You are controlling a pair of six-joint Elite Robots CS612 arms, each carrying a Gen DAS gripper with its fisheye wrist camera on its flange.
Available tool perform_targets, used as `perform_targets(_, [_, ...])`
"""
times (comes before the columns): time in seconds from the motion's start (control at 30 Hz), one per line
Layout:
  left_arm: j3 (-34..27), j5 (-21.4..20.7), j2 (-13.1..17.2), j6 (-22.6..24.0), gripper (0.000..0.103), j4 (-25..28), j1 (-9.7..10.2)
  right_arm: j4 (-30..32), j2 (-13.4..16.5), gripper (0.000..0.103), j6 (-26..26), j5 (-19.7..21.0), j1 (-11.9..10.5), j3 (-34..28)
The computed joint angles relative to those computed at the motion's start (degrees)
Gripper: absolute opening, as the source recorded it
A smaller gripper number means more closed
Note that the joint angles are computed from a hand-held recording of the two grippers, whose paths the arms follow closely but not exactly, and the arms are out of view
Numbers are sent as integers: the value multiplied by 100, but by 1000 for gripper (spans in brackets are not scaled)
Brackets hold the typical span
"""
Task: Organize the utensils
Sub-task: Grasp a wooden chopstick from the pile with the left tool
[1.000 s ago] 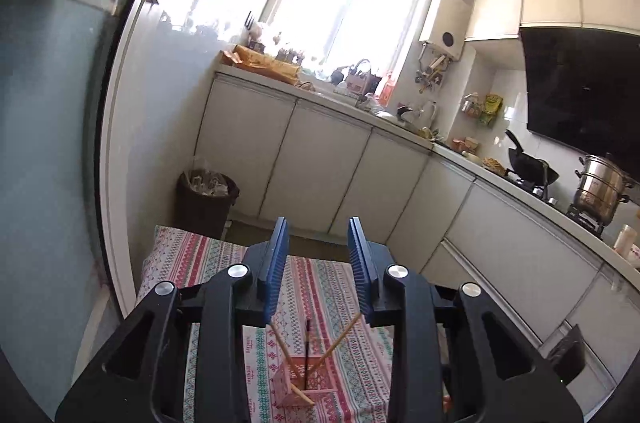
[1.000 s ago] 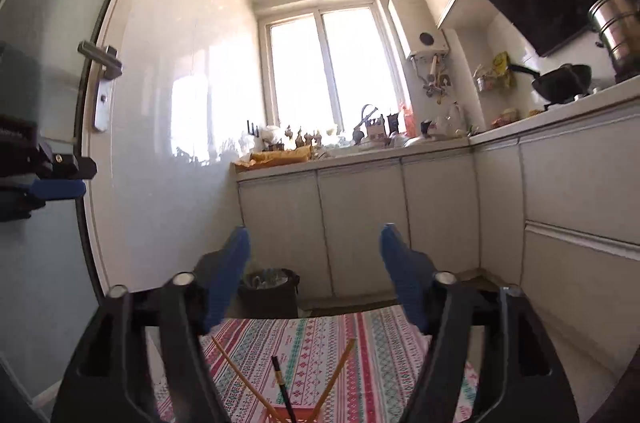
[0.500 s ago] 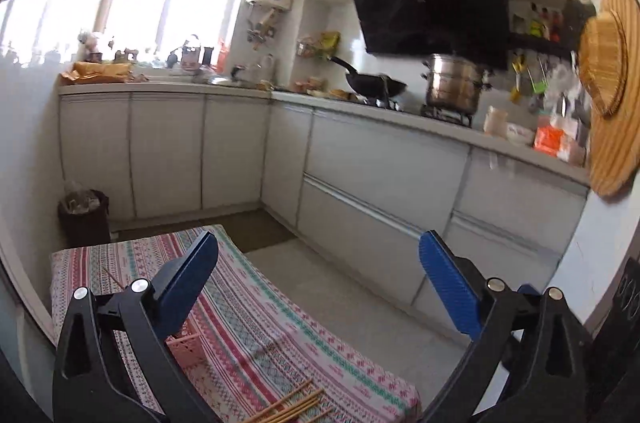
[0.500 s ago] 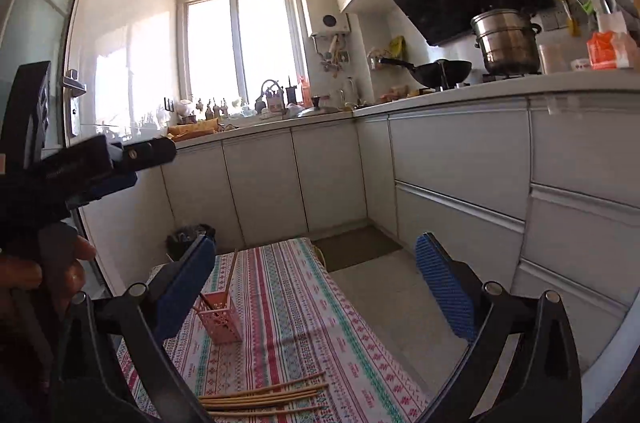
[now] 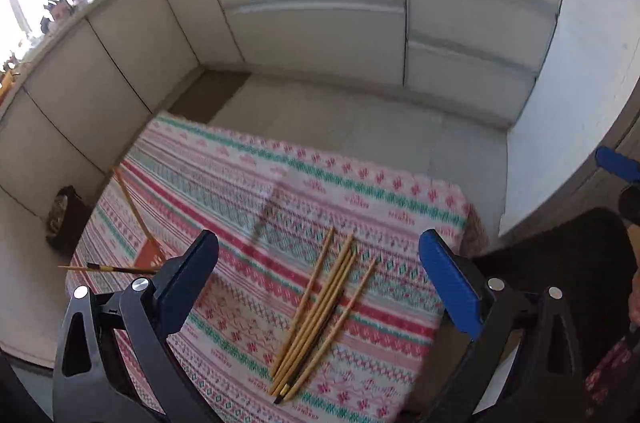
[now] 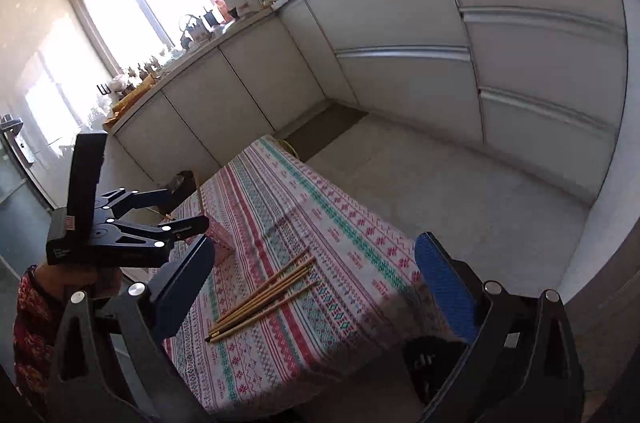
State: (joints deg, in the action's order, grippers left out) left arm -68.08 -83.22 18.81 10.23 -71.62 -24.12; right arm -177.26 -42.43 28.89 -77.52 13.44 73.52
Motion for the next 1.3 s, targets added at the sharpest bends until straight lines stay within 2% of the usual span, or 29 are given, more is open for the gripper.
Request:
perform_targets(0.07, [213,243,-8,242,96,495,-26,264,34,98,138,130,-16,-13])
perform_targets(0.13, [438,419,-22,327,89,848,-25,534,79,98,201,226,-19,-84])
perform_targets(0.27, [924,203,-121,-31,59,1095,77,736,212,98,507,472,-46,-269])
perform_targets(0.3, [1037,154,-156,-127,56,1061,89,788,236,98,570,510,-54,-309])
perform_targets(0.53, [2005,207,-475,-191,53,719,136,1300,494,98,1049,874,-107,-668])
perform_targets(0.77, [2904,316,-802,-29,53,605,155,1631,695,98,1107,993,-110,-999])
perform_targets(0.9, [3241,297,-915,-63,48,495,178,1675,745,98,1182,1020,-132,-1070])
perform_targets(1.03, [3444,315,-985,-168,48,344,189,1739,756,98,1241,1047,-157,-1081])
perform_targets(1.23, [4232,260,-1296,-53,48,42,238,1847,772,98,1272,1069,-172,-1113])
perform_targets(1.3, [4506,164,-1428,-52,45,-52,267,1870,786,98,1292,1085,-175,-1141])
